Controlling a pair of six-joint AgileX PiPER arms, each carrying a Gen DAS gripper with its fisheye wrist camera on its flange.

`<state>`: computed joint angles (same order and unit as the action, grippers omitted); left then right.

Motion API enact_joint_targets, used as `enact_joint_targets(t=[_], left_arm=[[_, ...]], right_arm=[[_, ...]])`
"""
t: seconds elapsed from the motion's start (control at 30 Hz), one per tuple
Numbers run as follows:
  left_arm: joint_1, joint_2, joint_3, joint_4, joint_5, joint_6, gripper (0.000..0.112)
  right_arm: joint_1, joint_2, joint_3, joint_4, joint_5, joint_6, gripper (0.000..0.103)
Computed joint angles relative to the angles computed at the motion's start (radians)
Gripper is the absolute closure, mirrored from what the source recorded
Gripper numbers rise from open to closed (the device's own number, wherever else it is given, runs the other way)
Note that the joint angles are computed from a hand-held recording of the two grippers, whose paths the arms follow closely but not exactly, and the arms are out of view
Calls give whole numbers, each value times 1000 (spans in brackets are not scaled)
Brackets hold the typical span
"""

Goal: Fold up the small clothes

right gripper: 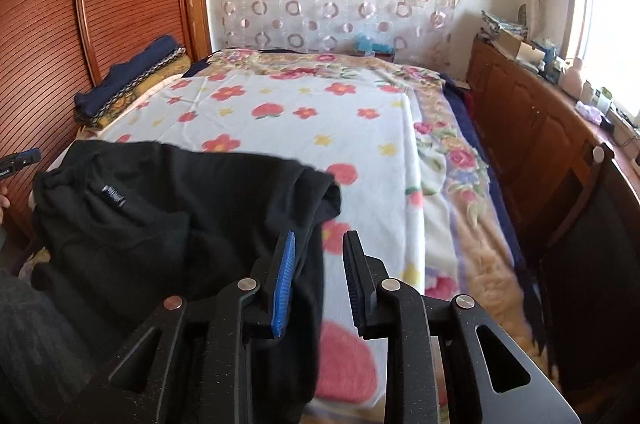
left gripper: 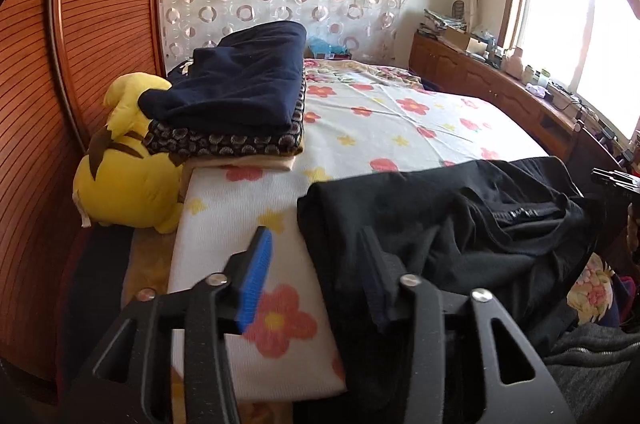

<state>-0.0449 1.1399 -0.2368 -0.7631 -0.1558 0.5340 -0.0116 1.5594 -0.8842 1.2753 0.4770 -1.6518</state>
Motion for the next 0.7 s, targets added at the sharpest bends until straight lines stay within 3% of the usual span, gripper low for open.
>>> enact_joint_targets(t=[0.1, 0.2, 0.33, 0.47, 0.5, 0.57, 0.7], left_arm=[[29, 108, -63, 233, -16, -195, 35], [32, 212, -133, 296, -23, -234, 35], [22, 320, -218, 191, -22, -117, 35], [38, 394, -267, 313, -10, -230, 35], [44, 410, -278, 339, -3, -255, 35], [55, 444, -294, 401, 0, -315, 35], [63, 481, -310, 427, 4, -344, 35]], right_arm=[[29, 78, -96, -9, 3, 69, 74], [62, 180, -194, -21, 8, 136, 73], [109, 295, -303, -130, -35, 285, 73], [102, 343, -373, -189, 38, 383, 76], [95, 341, -375, -178, 59, 372, 86], [79, 321, -353, -121, 85, 293, 94], [34, 274, -268, 87, 94, 38, 98]])
